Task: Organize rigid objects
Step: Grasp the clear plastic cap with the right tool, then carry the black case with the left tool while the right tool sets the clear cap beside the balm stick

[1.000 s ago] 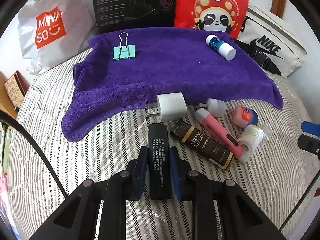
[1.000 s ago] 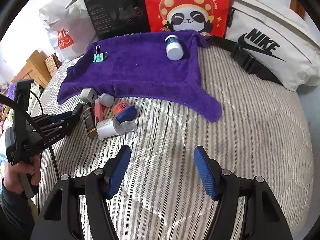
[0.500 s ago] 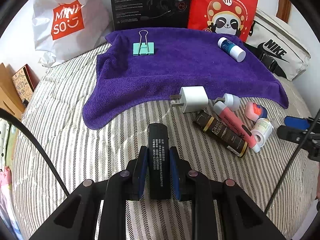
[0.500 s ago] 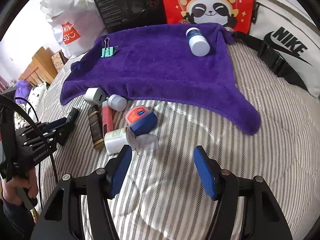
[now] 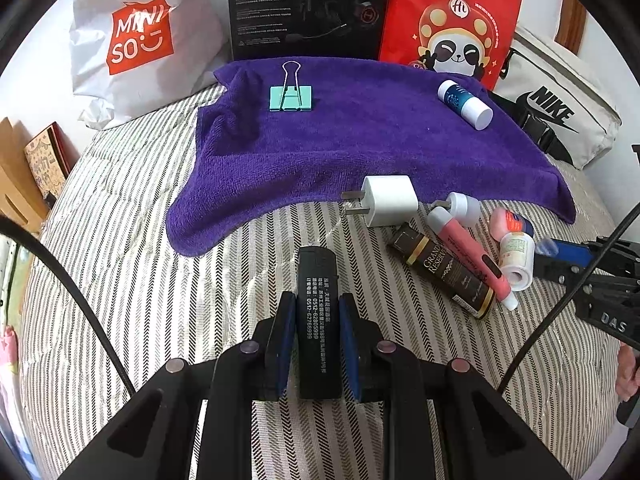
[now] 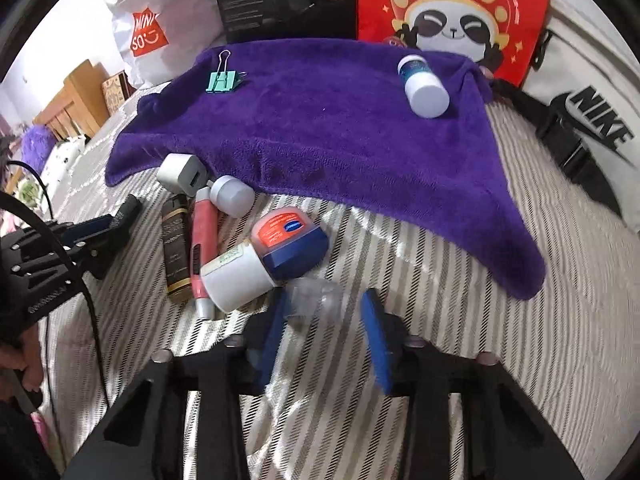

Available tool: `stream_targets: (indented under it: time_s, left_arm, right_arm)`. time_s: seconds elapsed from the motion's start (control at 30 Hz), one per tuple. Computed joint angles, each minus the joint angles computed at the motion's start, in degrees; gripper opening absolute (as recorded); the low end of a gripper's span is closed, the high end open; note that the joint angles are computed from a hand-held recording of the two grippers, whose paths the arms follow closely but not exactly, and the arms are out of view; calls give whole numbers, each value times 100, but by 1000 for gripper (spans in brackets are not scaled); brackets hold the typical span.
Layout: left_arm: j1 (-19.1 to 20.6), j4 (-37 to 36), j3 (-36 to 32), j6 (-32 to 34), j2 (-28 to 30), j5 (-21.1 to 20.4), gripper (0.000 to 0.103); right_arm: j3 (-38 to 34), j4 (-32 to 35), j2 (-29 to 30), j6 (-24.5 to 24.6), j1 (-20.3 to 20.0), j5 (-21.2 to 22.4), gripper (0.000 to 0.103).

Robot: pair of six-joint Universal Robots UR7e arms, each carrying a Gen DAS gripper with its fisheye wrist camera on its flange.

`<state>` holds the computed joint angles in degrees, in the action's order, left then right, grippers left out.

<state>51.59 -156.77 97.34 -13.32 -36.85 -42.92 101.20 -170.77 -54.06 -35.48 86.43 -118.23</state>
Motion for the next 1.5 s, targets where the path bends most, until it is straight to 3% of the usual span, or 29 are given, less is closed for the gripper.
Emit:
stream_targets:
  time_s: [0.3, 0.67, 0.8, 1.0, 1.27, 1.5]
  left_arm:
    - [-4, 37, -1, 14, -10, -9, 21]
    - [113, -184, 72, 60, -130, -419, 21]
    - [78, -29, 37, 51, -112, -324, 21]
    - [-56, 320, -106, 125, 57, 156, 22]
    - [-19, 399, -69, -39, -116, -71, 21]
    - [-91, -22, -55, 155, -283, -90, 21]
  right_arm:
    - [85, 116, -213, 33, -53, 46, 27]
    - [161, 79, -360, 156, -112, 132, 27]
    - [149, 45, -387, 151, -109, 112, 27]
    - [126, 103, -417, 127, -109, 103, 27]
    - [52, 177, -458, 103, -63, 193, 27]
    - [-149, 183, -444, 12, 1, 300, 27]
